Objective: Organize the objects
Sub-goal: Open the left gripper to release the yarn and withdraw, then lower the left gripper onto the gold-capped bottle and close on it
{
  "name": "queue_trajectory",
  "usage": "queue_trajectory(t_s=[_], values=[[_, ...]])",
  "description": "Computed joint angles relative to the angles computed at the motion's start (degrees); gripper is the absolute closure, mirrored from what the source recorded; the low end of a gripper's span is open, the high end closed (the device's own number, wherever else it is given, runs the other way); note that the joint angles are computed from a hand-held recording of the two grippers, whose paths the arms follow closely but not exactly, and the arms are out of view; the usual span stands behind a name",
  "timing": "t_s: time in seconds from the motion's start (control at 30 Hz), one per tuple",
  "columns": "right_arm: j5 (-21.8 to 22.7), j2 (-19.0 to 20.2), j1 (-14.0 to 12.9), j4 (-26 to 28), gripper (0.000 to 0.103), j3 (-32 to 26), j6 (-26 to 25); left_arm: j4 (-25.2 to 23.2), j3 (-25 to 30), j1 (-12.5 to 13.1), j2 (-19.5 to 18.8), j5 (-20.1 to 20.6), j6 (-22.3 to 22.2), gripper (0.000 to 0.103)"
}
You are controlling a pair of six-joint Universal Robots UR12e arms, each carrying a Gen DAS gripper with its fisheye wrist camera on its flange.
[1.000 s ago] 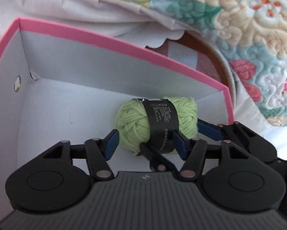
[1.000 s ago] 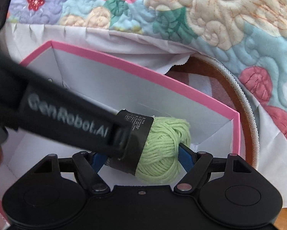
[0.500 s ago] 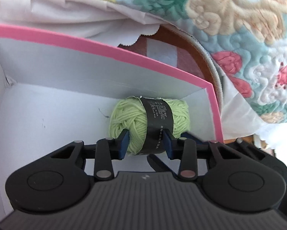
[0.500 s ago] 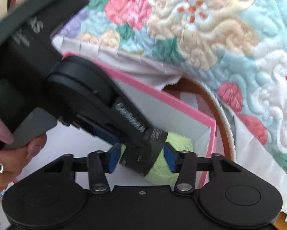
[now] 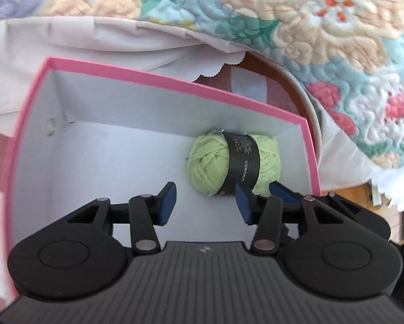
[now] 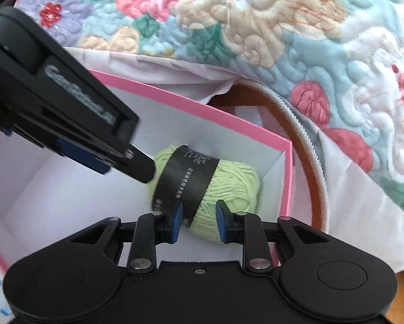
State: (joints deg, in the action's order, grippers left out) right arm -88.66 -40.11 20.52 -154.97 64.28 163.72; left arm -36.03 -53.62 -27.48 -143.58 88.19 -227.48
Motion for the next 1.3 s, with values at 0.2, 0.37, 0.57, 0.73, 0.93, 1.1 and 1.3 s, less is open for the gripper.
queue_trajectory(t_s=[0.2,0.37,0.57,0.73,0.93,1.1,1.3], values=[[6.0,-3.4,-0.5,0.5,0.066,4.3,3.9,-2.8,-2.0,-0.7,2.9,0.1,2.9,0.045],[9.5,-8.4,-1.2,0.5,0.055,10.2,7.8,-4.7,-5.5,-1.6,6.6,0.7,3.9,0.042],[11.1,-12.8,-1.0,2.2,0.052,12.7,9.5,-9.7,-7.5,-2.7,10.8,2.7,5.0,0.039],[13.4,-16.5,-1.0,5.8,0.047,14.3,11.2,-13.4,-10.0,-2.7,14.6,1.2,5.1,0.038],[15.9,-20.7,-0.8,9.4,0.033,17.0,7.5,-14.9,-13.7,-4.0,18.9,3.8,6.7,0.032],[19.4,-23.7,-0.8,12.8,0.027,19.7,5.3,-14.2,-17.0,-6.0,21.8,7.6,6.0,0.025],[23.5,-26.5,-0.6,18.0,0.018,23.2,1.2,-14.6,-21.7,-7.3,24.3,5.9,4.2,0.022]])
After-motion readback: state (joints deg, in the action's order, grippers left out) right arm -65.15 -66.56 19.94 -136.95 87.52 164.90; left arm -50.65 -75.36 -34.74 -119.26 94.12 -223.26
